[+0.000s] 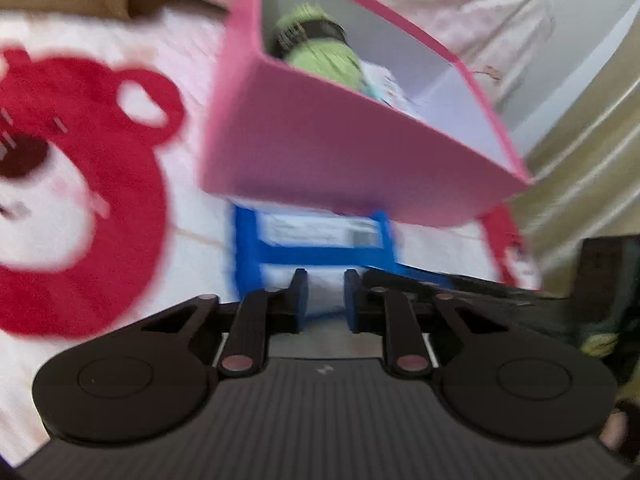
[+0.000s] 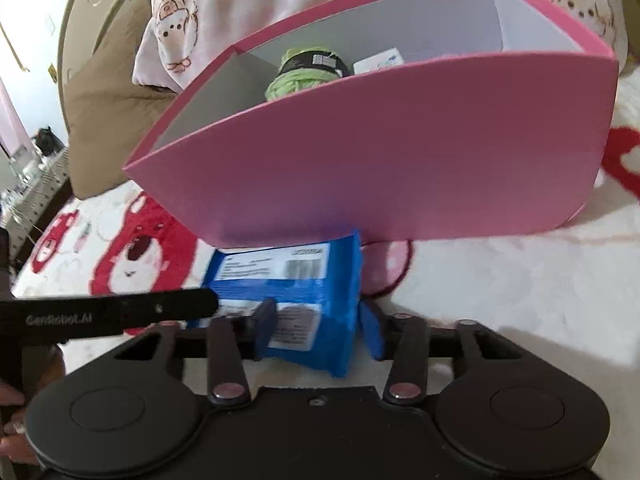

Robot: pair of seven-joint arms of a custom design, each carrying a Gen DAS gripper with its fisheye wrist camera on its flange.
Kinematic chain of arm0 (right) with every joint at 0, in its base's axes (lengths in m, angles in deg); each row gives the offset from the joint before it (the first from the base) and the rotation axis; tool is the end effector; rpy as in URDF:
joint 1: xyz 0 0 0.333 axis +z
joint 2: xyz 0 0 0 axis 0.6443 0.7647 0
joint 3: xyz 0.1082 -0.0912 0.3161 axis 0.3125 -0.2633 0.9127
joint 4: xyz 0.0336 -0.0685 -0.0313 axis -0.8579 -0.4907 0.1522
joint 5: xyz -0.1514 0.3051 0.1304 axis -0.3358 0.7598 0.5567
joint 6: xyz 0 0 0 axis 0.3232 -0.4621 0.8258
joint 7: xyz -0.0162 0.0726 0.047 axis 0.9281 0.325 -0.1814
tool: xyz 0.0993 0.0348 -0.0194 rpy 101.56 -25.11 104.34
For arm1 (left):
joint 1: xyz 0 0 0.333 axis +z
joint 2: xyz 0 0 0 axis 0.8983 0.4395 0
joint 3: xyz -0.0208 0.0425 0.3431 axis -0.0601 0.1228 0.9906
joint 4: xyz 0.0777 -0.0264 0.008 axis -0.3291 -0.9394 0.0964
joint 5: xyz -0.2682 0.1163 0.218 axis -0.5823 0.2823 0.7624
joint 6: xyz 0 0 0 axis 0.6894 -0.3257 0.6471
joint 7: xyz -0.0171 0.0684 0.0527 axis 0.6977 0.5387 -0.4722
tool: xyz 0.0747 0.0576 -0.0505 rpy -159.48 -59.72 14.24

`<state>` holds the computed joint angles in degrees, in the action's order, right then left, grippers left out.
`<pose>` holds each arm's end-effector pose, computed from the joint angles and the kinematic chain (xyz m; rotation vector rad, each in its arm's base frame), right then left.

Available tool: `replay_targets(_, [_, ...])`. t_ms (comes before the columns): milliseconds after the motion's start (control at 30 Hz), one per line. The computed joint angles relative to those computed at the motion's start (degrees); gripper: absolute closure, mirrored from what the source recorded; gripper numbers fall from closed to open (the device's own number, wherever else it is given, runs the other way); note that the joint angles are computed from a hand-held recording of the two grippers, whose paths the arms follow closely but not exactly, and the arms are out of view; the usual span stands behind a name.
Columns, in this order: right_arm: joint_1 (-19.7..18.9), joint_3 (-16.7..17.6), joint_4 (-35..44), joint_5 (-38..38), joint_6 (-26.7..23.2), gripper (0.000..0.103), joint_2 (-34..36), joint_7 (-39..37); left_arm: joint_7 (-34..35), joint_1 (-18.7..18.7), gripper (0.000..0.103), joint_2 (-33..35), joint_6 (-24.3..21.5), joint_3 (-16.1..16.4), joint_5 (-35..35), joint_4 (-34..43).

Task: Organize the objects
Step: 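Lower the left gripper to the blue wet-wipe packet and close on it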

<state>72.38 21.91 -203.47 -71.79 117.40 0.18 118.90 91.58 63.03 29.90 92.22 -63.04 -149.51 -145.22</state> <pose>0.5260 0.2993 0.3434 -1.5766 1.7029 -0.2876 0.5999 -0.1804 0.3604 1.4686 -2.2220 1.2079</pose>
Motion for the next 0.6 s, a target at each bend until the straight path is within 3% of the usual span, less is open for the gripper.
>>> replay_targets(67, [6.2,-5.7,0.2,2.2,-2.9,0.062,-0.9,-3.1,-2.5,-0.9,0.086,-0.3,0.0,0.2,2.1,-0.3])
replay_targets(100, [9.8,-9.1,0.3,3.5,-4.2,0.066,-1.3,-4.1,-1.1,-1.7,0.086,-0.9,2.5,-0.1,2.2,-1.2])
replay_targets(167, [13.4,-12.6,-0.2,4.6,-5.0,0.071,-2.0,-4.9,3.2,-2.8,0.086,-1.9,7.6,-0.8,1.6,-2.8])
replay_targets(267, [16.9,-16.1,-0.8,5.6,-5.2,0.078,-2.4,-6.0,3.6,-5.0,0.085,-2.7,14.2,-0.6,5.9,-4.0])
replay_targets(367, [24.5,-24.3,-0.4,7.9,-7.5,0.086,-1.3,-6.6,2.7,-4.8,0.071,-2.1,19.8,-1.6,7.5,-4.1])
replay_targets(400, [25.1,-25.0,-0.5,7.7,-7.6,0.086,-1.1,-6.2,1.9,-4.5,0.058,-1.6,21.3,-2.0,7.8,-4.0])
replay_targets(433, [24.6,-24.7,-0.6,7.3,-7.4,0.086,-0.9,-5.7,0.2,-4.6,0.054,-1.0,22.8,-2.0,8.8,-3.8])
replay_targets(533, [21.2,-21.5,-1.0,6.4,-6.5,0.081,-1.1,-4.5,-4.2,-4.1,0.055,0.5,23.5,-1.9,13.0,-3.0])
replay_targets(600, [18.7,-18.9,-1.1,6.1,-6.1,0.081,-1.5,-3.9,-2.3,-0.1,0.061,1.7,21.6,-5.9,9.6,-2.1])
